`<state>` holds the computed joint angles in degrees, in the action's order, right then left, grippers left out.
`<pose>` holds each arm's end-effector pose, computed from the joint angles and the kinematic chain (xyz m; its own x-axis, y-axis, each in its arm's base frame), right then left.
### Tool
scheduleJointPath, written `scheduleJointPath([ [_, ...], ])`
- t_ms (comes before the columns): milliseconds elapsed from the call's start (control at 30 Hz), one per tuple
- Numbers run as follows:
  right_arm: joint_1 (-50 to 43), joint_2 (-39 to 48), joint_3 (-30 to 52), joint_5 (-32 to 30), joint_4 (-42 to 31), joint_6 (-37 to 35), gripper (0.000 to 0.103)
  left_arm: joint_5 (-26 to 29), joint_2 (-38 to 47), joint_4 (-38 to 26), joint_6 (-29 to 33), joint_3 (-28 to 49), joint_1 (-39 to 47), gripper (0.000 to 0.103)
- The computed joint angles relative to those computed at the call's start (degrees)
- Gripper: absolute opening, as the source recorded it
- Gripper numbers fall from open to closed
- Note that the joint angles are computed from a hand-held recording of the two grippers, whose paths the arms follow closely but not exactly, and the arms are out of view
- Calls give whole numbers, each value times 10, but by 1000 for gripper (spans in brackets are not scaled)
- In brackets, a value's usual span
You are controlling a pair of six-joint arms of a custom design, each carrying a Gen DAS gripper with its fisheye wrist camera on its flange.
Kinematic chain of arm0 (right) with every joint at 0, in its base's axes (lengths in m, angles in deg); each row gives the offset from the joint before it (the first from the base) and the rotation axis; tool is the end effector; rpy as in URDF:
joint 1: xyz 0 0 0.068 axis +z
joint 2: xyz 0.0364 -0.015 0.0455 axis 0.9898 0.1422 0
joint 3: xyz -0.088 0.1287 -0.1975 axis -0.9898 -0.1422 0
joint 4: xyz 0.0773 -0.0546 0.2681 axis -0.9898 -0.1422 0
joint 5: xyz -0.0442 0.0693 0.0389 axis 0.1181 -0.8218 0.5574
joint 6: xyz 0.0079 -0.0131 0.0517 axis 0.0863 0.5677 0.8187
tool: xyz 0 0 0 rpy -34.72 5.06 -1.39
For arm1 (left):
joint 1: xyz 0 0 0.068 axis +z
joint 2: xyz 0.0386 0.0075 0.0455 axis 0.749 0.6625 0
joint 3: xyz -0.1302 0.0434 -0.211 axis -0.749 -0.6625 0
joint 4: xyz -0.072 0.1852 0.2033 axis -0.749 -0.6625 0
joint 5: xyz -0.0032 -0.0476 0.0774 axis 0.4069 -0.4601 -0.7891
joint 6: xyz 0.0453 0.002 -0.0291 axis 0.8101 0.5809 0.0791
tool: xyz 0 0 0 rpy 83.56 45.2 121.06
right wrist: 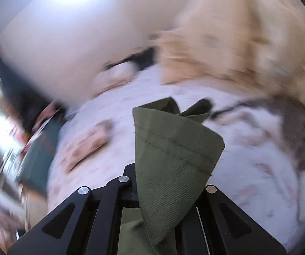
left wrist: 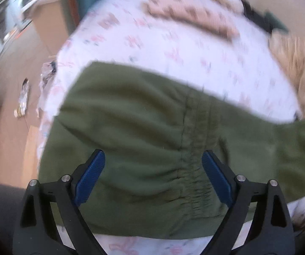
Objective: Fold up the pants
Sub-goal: 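Fold the leg hem with the right gripper toward the waistband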
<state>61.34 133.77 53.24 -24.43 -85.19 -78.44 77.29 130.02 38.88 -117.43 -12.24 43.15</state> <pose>0.3127 -0.0956 0.2620 -0.6322 0.3363 -0.6980 -0.0286 0.8901 0.4548 0.2512 -0.0204 0.1939 -0.7722 -0.5033 -0.3878 -0.4767 0.8624 -0.1701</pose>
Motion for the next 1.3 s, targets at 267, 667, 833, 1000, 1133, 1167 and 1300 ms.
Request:
scheduleJointPath([
  [267, 366, -131, -178, 200, 81, -34, 6, 40, -32, -23, 3, -27, 75, 90],
  [667, 441, -138, -232, 168, -100, -103, 71, 85, -75, -35, -7, -49, 76, 90],
  [833, 321, -178, -195, 151, -134, -72, 71, 65, -62, -21, -2, -29, 3, 90],
  [1000, 114, -82, -162, 133, -91, 43, 71, 4, -22, 8, 37, -17, -126, 91],
  [1133, -15, -30, -197, 86, -46, 110, 73, 19, 73, 9, 53, -6, -169, 91],
  [1167, -27, -15, -193, 77, -56, 118, 73, 1, 101, 3, 52, -3, -175, 91],
  [1300, -11, 19, -175, 75, -92, 116, 73, -16, 120, 2, 46, -5, -163, 91],
])
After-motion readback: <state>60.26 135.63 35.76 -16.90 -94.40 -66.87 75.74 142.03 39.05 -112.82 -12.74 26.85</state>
